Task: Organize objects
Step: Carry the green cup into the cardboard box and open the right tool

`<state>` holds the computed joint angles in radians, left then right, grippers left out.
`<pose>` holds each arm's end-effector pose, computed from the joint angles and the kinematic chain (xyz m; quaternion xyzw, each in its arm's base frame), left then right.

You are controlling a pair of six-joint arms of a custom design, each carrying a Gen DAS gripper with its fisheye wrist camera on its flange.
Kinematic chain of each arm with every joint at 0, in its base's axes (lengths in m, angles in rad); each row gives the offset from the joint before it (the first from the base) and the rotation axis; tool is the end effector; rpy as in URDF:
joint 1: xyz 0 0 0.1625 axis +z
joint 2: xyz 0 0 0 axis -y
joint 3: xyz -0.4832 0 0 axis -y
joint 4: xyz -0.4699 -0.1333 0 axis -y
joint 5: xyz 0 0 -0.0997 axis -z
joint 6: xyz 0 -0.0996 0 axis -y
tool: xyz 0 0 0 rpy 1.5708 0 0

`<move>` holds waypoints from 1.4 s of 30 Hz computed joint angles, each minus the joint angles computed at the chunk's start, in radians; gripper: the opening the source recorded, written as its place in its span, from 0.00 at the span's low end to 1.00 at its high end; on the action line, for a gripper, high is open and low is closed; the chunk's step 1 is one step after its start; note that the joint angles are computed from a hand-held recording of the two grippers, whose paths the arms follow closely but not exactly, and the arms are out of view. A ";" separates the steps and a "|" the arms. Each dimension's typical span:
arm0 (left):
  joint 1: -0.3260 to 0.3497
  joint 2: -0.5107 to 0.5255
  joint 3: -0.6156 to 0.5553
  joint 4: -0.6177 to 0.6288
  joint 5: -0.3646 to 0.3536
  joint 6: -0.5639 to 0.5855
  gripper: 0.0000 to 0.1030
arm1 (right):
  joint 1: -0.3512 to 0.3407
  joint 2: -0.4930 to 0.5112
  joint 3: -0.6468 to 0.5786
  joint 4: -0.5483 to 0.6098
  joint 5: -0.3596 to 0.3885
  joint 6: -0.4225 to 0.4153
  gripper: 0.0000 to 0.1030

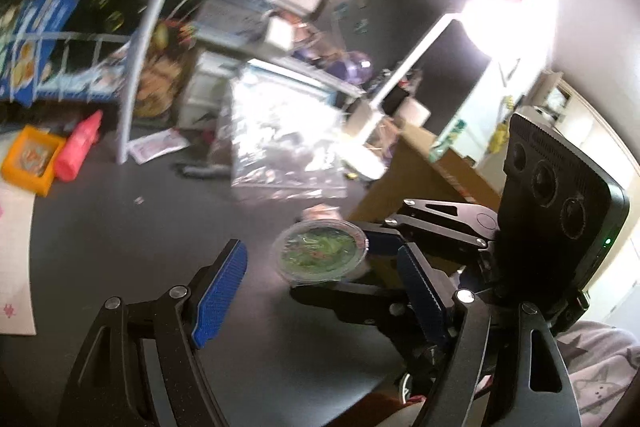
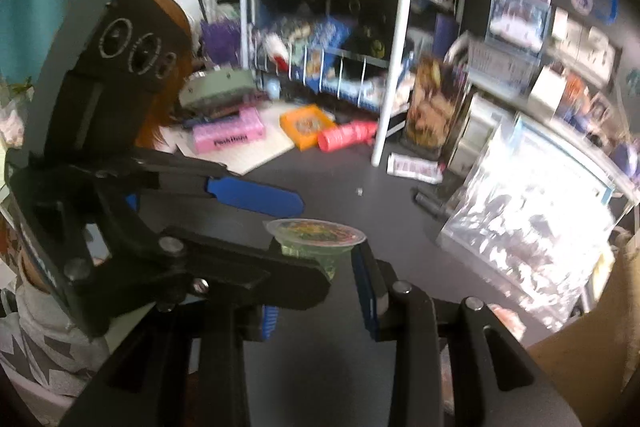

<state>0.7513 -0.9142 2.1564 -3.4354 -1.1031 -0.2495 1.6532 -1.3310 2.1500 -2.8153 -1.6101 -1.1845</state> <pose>-0.3018 -0.5257 0.0864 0.1923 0.9086 -0.3687 0.0381 0.1757 -0.5550 0.2391 0.5751 -0.7901 0.1698 0.1269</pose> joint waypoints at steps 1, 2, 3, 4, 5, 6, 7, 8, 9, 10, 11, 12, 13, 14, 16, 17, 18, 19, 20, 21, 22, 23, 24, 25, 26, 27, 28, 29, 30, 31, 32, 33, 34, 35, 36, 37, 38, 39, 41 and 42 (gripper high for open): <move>-0.009 0.001 -0.004 0.000 0.000 0.005 0.71 | 0.000 -0.013 0.006 -0.004 0.012 -0.008 0.29; -0.015 0.002 -0.012 0.001 -0.009 0.010 0.69 | -0.001 -0.031 0.015 -0.013 0.029 -0.017 0.29; -0.019 0.002 -0.016 0.002 -0.023 0.015 0.64 | -0.003 -0.043 0.020 -0.018 0.040 -0.023 0.29; -0.025 0.003 -0.022 0.003 -0.033 0.020 0.61 | -0.004 -0.054 0.024 -0.021 0.050 -0.027 0.29; -0.035 0.007 -0.034 0.010 -0.027 0.026 0.61 | -0.007 -0.070 0.027 -0.020 0.063 -0.030 0.29; -0.040 0.009 -0.040 0.016 -0.022 0.031 0.61 | -0.009 -0.079 0.028 -0.023 0.071 -0.031 0.29; -0.048 0.013 -0.051 0.025 -0.015 0.038 0.60 | -0.012 -0.090 0.029 -0.021 0.078 -0.032 0.29; -0.057 0.018 -0.064 0.036 -0.009 0.045 0.60 | -0.016 -0.103 0.028 -0.020 0.088 -0.033 0.29; -0.063 0.021 -0.074 0.045 -0.005 0.051 0.59 | -0.019 -0.112 0.029 -0.021 0.094 -0.035 0.29; -0.069 0.028 -0.089 0.059 -0.002 0.058 0.59 | -0.021 -0.123 0.029 -0.020 0.099 -0.035 0.29; -0.074 0.034 -0.103 0.071 -0.001 0.065 0.59 | -0.027 -0.138 0.028 -0.018 0.107 -0.035 0.29; -0.078 0.039 -0.117 0.083 -0.001 0.070 0.59 | -0.032 -0.145 0.025 -0.015 0.113 -0.034 0.29; -0.082 0.050 -0.139 0.101 -0.005 0.078 0.59 | -0.038 -0.155 0.021 -0.008 0.121 -0.032 0.29; -0.084 0.058 -0.156 0.116 -0.009 0.086 0.59 | -0.045 -0.168 0.016 -0.002 0.130 -0.029 0.29; -0.089 0.075 -0.190 0.145 -0.016 0.099 0.59 | -0.057 -0.184 0.007 0.006 0.141 -0.024 0.29; -0.091 0.086 -0.210 0.161 -0.021 0.107 0.59 | -0.065 -0.191 0.002 0.008 0.147 -0.023 0.29; -0.092 0.095 -0.227 0.175 -0.026 0.113 0.59 | -0.073 -0.199 -0.005 0.010 0.151 -0.020 0.29; -0.094 0.109 -0.250 0.194 -0.031 0.119 0.59 | -0.081 -0.206 -0.009 0.013 0.156 -0.016 0.29; -0.094 0.123 -0.275 0.214 -0.040 0.127 0.59 | -0.094 -0.216 -0.017 0.019 0.161 -0.011 0.29; -0.092 0.136 -0.297 0.230 -0.048 0.133 0.59 | -0.101 -0.221 -0.023 0.023 0.162 -0.006 0.29; -0.090 0.155 -0.327 0.256 -0.059 0.141 0.59 | -0.109 -0.227 -0.029 0.028 0.165 0.000 0.29; -0.090 0.166 -0.346 0.272 -0.066 0.146 0.59 | -0.120 -0.231 -0.040 0.035 0.165 0.009 0.29; -0.088 0.183 -0.374 0.297 -0.077 0.153 0.59 | -0.128 -0.234 -0.047 0.038 0.165 0.014 0.29; -0.087 0.192 -0.389 0.311 -0.084 0.157 0.59 | -0.135 -0.237 -0.053 0.038 0.163 0.018 0.29; -0.084 0.208 -0.416 0.334 -0.096 0.163 0.59 | -0.145 -0.238 -0.062 0.034 0.160 0.024 0.29; -0.082 0.219 -0.434 0.351 -0.106 0.166 0.58 | -0.151 -0.239 -0.068 0.033 0.156 0.028 0.29; -0.079 0.231 -0.454 0.369 -0.116 0.170 0.58 | -0.158 -0.240 -0.075 0.033 0.151 0.032 0.29; -0.074 0.247 -0.481 0.394 -0.129 0.173 0.58 | -0.165 -0.240 -0.081 0.034 0.146 0.038 0.29; -0.071 0.259 -0.499 0.410 -0.137 0.174 0.58 | -0.172 -0.238 -0.091 0.039 0.138 0.045 0.29; -0.069 0.270 -0.517 0.427 -0.145 0.174 0.58 | -0.176 -0.236 -0.099 0.044 0.132 0.051 0.29; -0.067 0.279 -0.531 0.441 -0.150 0.175 0.58 | -0.181 -0.233 -0.109 0.049 0.124 0.056 0.29; -0.065 0.288 -0.545 0.454 -0.156 0.176 0.58 | -0.186 -0.231 -0.117 0.053 0.114 0.061 0.29; -0.061 0.299 -0.562 0.471 -0.164 0.178 0.58 | -0.189 -0.228 -0.123 0.054 0.107 0.064 0.29; -0.059 0.306 -0.573 0.481 -0.168 0.178 0.58 | -0.193 -0.225 -0.130 0.056 0.099 0.068 0.29; -0.057 0.311 -0.582 0.491 -0.173 0.179 0.58 | -0.196 -0.222 -0.134 0.057 0.094 0.070 0.29; -0.054 0.317 -0.591 0.501 -0.178 0.179 0.58 | -0.198 -0.220 -0.139 0.059 0.088 0.073 0.29; -0.053 0.324 -0.602 0.513 -0.181 0.178 0.58 | -0.201 -0.215 -0.147 0.062 0.079 0.079 0.29; -0.052 0.330 -0.610 0.522 -0.183 0.178 0.58 | -0.203 -0.213 -0.152 0.066 0.074 0.082 0.29; -0.051 0.339 -0.627 0.541 -0.182 0.178 0.58 | -0.206 -0.207 -0.164 0.075 0.060 0.091 0.29; -0.051 0.343 -0.634 0.553 -0.183 0.178 0.57 | -0.207 -0.205 -0.168 0.077 0.054 0.094 0.29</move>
<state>0.7003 -0.5708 1.5219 -2.8826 -1.2857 -0.0720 1.4464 -1.5358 1.9823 -2.7385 -1.5557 -1.0902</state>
